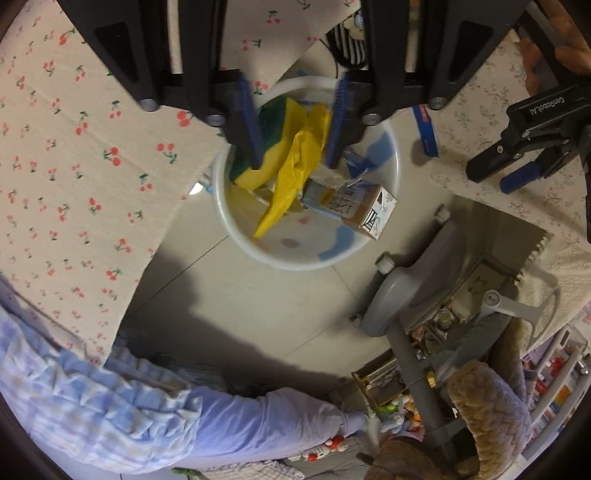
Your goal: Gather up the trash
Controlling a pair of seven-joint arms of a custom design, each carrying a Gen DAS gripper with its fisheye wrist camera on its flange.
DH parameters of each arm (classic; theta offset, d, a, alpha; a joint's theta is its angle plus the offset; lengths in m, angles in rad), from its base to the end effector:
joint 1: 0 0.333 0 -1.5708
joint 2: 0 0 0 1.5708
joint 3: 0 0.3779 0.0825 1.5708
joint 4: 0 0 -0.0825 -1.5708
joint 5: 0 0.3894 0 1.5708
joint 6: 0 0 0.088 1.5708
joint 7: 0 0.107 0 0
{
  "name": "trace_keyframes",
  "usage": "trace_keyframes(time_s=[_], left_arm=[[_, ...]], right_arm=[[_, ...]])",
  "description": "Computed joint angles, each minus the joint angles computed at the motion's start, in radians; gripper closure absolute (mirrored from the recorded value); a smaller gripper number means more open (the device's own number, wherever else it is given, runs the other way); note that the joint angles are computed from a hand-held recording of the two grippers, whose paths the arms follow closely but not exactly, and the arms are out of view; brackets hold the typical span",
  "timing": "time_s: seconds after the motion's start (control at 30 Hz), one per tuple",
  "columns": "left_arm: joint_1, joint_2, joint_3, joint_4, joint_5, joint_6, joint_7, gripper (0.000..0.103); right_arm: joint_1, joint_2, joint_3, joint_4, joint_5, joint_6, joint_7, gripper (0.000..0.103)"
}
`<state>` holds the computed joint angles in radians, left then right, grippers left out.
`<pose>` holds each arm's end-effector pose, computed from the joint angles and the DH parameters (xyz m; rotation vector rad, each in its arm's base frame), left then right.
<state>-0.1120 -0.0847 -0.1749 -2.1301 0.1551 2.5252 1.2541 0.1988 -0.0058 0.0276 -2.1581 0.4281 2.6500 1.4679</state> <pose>0.5377 -0.1633 0.5568 -1.8727 2.0248 -0.5071 0.5658 0.1188 0.5124 -1.8256 1.8234 -0.1398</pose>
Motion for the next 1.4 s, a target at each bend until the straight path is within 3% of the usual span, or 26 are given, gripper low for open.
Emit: trace_keyframes(time_s=[0.03, 0.2, 0.4, 0.6, 0.83, 1.07, 1.4], left_arm=[[-0.001, 0.0, 0.0, 0.0, -0.004, 0.001, 0.003, 0.008], [-0.012, -0.007, -0.005, -0.01, -0.031, 0.014, 0.025, 0.008], [-0.034, -0.039, -0.027, -0.049, -0.014, 0.029, 0.008, 0.003], [-0.089, -0.089, -0.029, -0.102, -0.114, 0.042, 0.102, 0.001], [-0.119, -0.179, -0.066, -0.183, -0.134, 0.087, 0.091, 0.001], [-0.147, -0.261, -0.103, -0.277, -0.076, 0.131, 0.03, 0.001], [-0.112, -0.316, -0.173, -0.35, 0.062, 0.24, -0.09, 0.001]], right_arm=[[-0.001, -0.012, 0.0, -0.011, -0.019, 0.014, 0.016, 0.049], [-0.008, -0.069, -0.013, -0.059, -0.037, 0.028, 0.04, 0.047], [-0.041, -0.196, -0.026, -0.166, -0.166, 0.039, 0.174, 0.037], [-0.113, -0.37, -0.011, -0.288, -0.318, -0.033, 0.339, 0.023], [-0.226, -0.605, 0.048, -0.441, -0.51, -0.104, 0.531, 0.018], [-0.342, -0.843, 0.131, -0.617, -0.642, -0.084, 0.75, 0.018], [-0.356, -0.912, 0.216, -0.675, -0.797, -0.027, 0.864, 0.018]])
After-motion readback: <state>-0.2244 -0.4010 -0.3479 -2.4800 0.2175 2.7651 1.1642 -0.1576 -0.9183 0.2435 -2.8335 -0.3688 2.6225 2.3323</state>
